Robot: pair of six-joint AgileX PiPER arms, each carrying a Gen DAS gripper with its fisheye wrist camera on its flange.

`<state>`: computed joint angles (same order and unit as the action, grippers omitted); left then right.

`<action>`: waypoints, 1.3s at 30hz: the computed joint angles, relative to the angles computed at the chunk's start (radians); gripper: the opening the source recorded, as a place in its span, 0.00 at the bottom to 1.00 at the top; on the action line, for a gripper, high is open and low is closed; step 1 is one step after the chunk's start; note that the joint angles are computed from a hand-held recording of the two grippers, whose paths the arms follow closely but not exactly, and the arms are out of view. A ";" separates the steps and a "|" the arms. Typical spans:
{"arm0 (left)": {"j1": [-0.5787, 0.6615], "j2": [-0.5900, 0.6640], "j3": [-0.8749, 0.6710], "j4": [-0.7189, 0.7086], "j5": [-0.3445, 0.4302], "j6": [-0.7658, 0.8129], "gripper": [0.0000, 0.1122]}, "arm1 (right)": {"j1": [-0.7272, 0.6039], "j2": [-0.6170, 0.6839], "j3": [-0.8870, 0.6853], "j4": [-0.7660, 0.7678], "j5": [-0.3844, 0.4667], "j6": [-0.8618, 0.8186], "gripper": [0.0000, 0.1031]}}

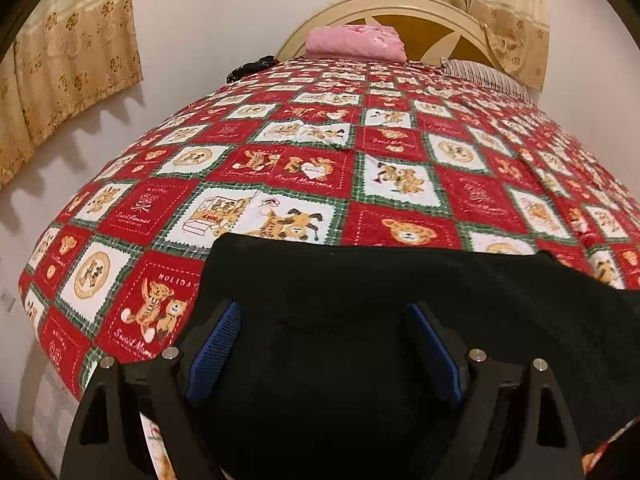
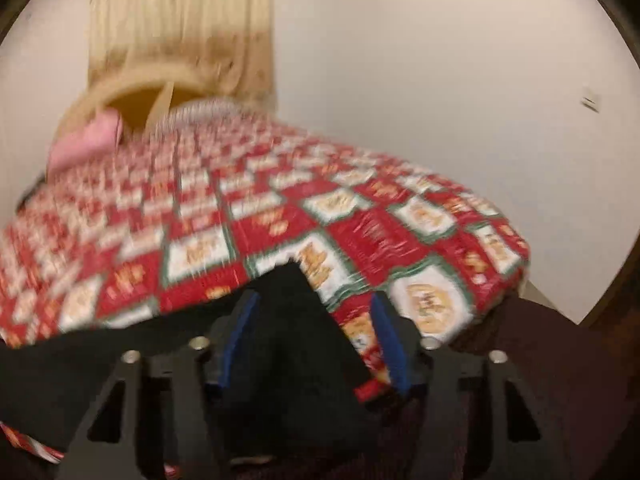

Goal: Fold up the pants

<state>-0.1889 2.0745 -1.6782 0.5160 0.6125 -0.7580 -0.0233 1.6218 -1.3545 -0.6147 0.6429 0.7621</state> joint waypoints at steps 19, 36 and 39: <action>-0.029 -0.009 -0.028 0.026 0.052 -0.033 0.77 | -0.026 -0.074 0.080 -0.174 -0.199 0.102 0.08; -0.074 0.006 -0.052 0.023 0.043 -0.016 0.77 | -0.058 -0.152 0.241 -0.138 -0.289 0.141 0.43; -0.083 -0.003 -0.026 0.043 0.037 -0.032 0.77 | 0.003 -0.103 0.239 -0.100 -0.288 0.083 0.43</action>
<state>-0.2718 2.0720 -1.7044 0.5588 0.6490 -0.7900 -0.0206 1.5188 -1.1156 -0.7149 0.3546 0.8455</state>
